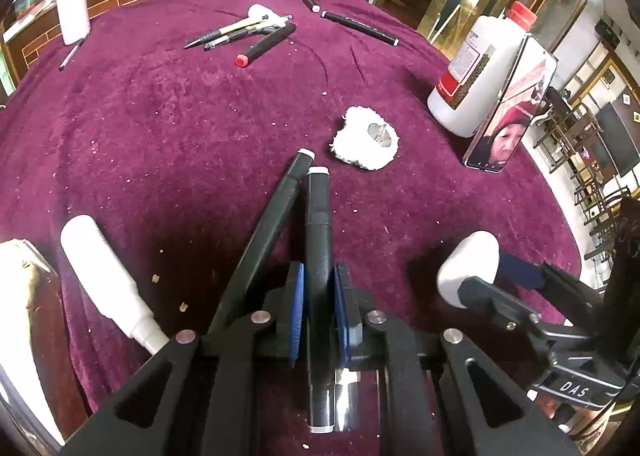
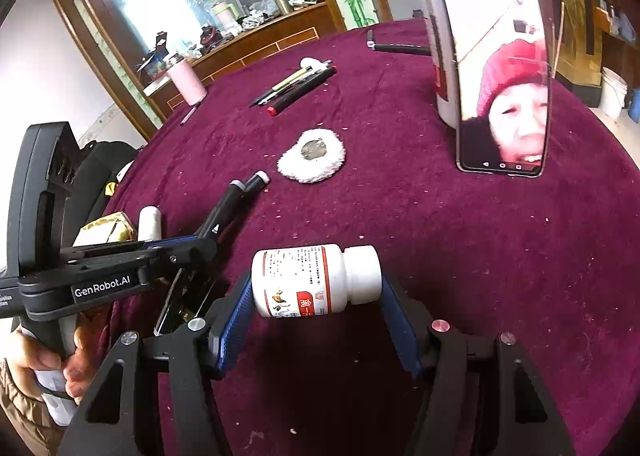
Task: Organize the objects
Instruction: 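Carry the pen with the left tool while the right tool carries the pill bottle to the tray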
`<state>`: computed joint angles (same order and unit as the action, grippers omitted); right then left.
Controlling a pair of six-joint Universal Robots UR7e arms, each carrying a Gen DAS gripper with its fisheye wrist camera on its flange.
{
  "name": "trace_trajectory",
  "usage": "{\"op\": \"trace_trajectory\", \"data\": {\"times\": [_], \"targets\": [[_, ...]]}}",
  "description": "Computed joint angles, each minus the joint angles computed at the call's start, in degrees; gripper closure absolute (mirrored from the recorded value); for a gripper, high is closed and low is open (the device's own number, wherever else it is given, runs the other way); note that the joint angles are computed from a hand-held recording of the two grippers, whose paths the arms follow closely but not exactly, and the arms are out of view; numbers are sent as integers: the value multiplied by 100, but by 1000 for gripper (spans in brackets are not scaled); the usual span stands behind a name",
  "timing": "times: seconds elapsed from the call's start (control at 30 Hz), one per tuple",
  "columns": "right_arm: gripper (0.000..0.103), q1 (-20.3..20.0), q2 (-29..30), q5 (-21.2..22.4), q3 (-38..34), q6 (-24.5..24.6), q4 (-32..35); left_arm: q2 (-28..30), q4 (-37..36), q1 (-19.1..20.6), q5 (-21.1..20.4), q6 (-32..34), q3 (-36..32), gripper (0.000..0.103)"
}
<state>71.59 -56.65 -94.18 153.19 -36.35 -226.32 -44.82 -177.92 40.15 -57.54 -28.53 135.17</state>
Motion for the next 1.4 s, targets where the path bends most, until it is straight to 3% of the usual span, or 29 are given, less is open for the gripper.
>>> {"op": "trace_trajectory", "data": {"times": [0.43,0.7,0.97,1.4], "targets": [[36,103,370,152,172,-204,-320,-636,-371,-429,156,-580,656,89],[36,167,585,180,303,-284,-629,-938,-198,-798,380,-1110,1002,89],[36,457,697,102,286,-262,-671,-1485,323,-1227,652,-1796,1425,89],[36,900,1020,47,284,-320,-758,-3272,2564,-2033,1091,-3744,2186,89]]}}
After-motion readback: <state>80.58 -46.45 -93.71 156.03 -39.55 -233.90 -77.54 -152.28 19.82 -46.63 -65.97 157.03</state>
